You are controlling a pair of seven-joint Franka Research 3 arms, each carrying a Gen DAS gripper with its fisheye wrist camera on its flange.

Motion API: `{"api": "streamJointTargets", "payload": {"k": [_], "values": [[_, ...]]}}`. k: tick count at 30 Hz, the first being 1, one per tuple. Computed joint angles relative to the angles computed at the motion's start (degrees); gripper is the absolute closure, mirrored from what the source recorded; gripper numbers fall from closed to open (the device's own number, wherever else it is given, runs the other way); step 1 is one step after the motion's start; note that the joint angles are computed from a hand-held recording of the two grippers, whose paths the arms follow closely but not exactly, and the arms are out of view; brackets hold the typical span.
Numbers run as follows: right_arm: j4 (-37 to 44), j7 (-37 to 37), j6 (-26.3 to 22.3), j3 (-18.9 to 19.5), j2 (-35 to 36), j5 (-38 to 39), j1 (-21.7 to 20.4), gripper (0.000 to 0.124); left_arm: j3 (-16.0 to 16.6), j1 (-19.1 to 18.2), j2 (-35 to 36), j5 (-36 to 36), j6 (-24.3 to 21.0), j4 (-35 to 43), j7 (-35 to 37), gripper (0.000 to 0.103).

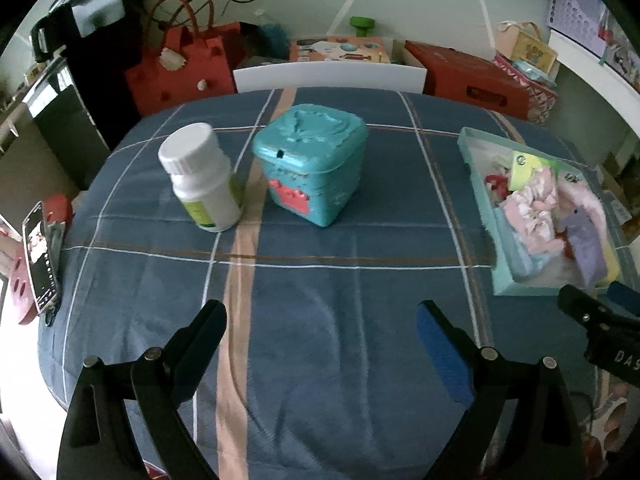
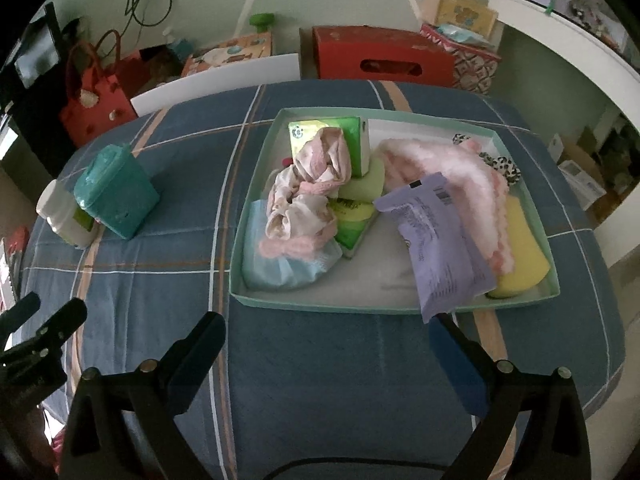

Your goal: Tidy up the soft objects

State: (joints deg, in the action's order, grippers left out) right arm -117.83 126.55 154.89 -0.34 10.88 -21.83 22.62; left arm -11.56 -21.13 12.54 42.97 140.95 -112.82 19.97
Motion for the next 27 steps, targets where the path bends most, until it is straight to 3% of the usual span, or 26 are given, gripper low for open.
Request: {"api": "streamJointTargets", "payload": {"k": [11, 27], "values": [[-1.8, 8.8, 2.4, -1.5, 0.0, -8.9, 1.8, 0.021, 0.1, -0.5, 0.5, 1.9, -2.0, -0.2, -2.0, 0.008], [-1.9, 13.7, 1.7, -1.5, 0.3, -13.0, 1.8, 0.021, 0.1, -1.5, 1.8, 2.6, -5.7, 1.6, -2.6, 0.008]]}}
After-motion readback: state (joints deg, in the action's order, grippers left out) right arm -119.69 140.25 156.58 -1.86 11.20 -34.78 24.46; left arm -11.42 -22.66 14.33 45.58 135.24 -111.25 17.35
